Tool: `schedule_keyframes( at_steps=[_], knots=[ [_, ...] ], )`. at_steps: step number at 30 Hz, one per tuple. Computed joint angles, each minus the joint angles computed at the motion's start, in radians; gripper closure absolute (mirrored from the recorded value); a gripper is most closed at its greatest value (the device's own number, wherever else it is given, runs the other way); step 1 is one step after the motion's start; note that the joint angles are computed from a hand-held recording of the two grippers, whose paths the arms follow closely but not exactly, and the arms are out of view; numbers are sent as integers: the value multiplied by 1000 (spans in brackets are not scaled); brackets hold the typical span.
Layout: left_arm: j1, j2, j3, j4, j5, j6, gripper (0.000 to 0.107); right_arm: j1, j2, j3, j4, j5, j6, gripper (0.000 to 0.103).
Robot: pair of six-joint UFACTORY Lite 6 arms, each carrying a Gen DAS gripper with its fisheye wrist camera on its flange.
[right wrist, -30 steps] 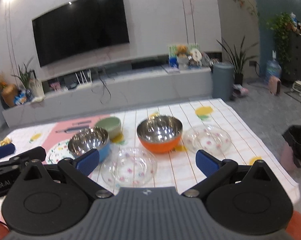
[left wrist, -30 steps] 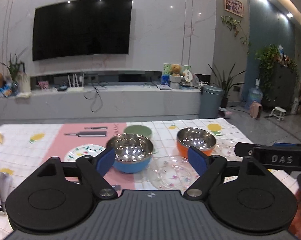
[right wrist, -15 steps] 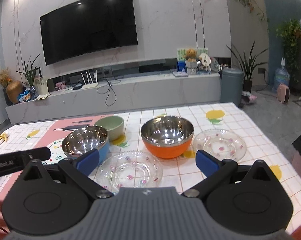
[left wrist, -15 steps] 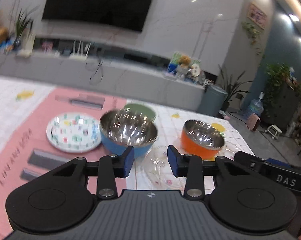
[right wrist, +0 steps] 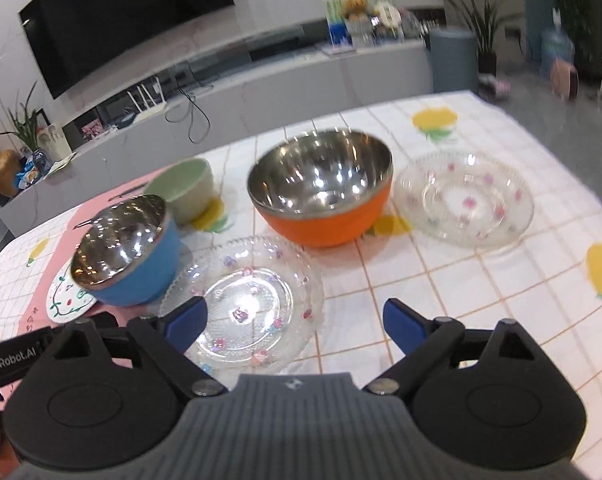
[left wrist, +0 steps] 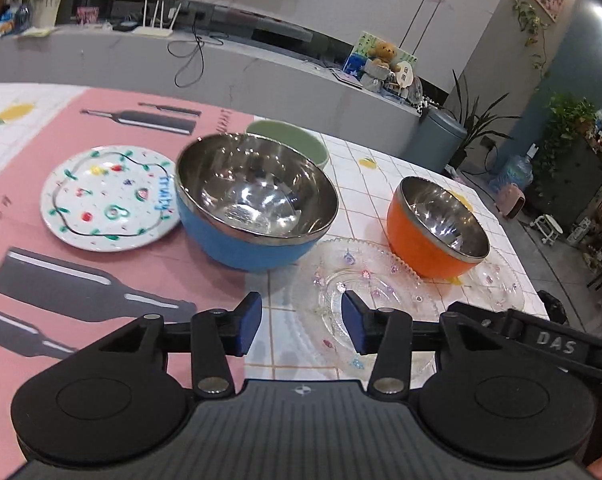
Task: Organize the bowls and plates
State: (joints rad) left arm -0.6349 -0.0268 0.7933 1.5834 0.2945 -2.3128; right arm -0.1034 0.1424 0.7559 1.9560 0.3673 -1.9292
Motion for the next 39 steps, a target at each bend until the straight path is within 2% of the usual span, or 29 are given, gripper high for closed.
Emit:
schedule_keyframes(
  at_steps=[3, 6, 12, 15, 17, 21, 24, 25, 26, 31, 39],
  knots=[
    [13, 49, 22, 140, -16, -115, 54, -1, 84, 61, -32, 6, 47, 24],
    [28, 95, 61, 188, -49, -150, 54, -15, 158, 118, -103, 43, 130, 31],
    [52, 227, 180, -26, -60, 79, 59, -16, 258, 197, -90, 57, 125, 48],
    [66, 265, 202, 10, -77, 42, 60, -16, 304, 234, -98, 67, 133, 55],
    [69, 285, 218, -20, -82, 68, 64, -14, 312, 233, -57, 76, 88, 59],
    [73, 308, 228, 49, -98, -14, 75, -22, 338, 250, -64, 110, 90, 68],
    [51, 315, 248, -102, -58, 127, 85, -15, 336, 247, -34, 86, 60, 80],
    [41, 319, 259, -171, -32, 194, 89, -14, 335, 250, -34, 71, 65, 87],
    [40, 318, 262, -198, -30, 220, 89, -16, 336, 255, -48, 64, 82, 91],
    [15, 295, 272, -330, -13, 349, 91, -35, 316, 256, -126, 52, 164, 91],
    [-53, 162, 189, -431, 51, 389, 91, -93, 196, 162, -245, 100, 252, 92]
  ],
)
